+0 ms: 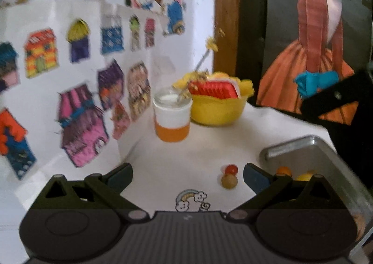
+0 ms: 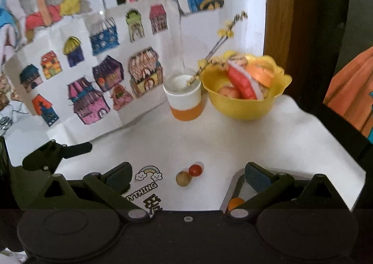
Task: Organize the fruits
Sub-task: 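Move both tools toward the last small red and yellow-green fruits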
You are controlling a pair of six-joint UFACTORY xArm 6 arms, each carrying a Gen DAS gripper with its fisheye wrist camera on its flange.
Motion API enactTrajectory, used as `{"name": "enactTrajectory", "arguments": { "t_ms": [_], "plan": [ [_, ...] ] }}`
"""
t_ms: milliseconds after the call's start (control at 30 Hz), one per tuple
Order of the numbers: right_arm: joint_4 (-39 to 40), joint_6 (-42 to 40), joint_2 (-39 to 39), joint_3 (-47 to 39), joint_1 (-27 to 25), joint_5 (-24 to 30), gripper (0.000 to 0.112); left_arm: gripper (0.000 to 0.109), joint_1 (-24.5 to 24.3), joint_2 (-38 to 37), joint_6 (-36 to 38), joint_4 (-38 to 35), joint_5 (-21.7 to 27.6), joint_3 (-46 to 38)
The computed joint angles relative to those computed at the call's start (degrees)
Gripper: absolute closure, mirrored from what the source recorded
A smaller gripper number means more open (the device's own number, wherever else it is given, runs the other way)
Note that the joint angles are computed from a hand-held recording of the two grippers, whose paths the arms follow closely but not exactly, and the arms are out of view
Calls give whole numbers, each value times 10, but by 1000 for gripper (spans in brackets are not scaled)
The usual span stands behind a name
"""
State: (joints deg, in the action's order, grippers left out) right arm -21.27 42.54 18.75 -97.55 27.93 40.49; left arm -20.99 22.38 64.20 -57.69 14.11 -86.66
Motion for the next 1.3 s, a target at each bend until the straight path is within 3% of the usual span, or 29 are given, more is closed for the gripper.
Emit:
{"name": "enactTrajectory", "arguments": {
  "t_ms": [367,633,967,1133,1300],
  "plan": [
    [110,-57,92,-70,-34,-11,10,6,-11,86,-100,116,35,-78],
    [215,-45,134,-81,-54,-21,10,6,-20,140,-181,168,57,-129],
    [266,-31,153,-65,-67,-70,28,6,-27,166,-200,165,48,-146],
    [277,-27,177,-90,-68,-60,40,7,-28,175,-216,173,47,-157],
    [285,-26,199,-117,-68,-58,48,16,-28,181,-204,162,45,-166]
  ]
}}
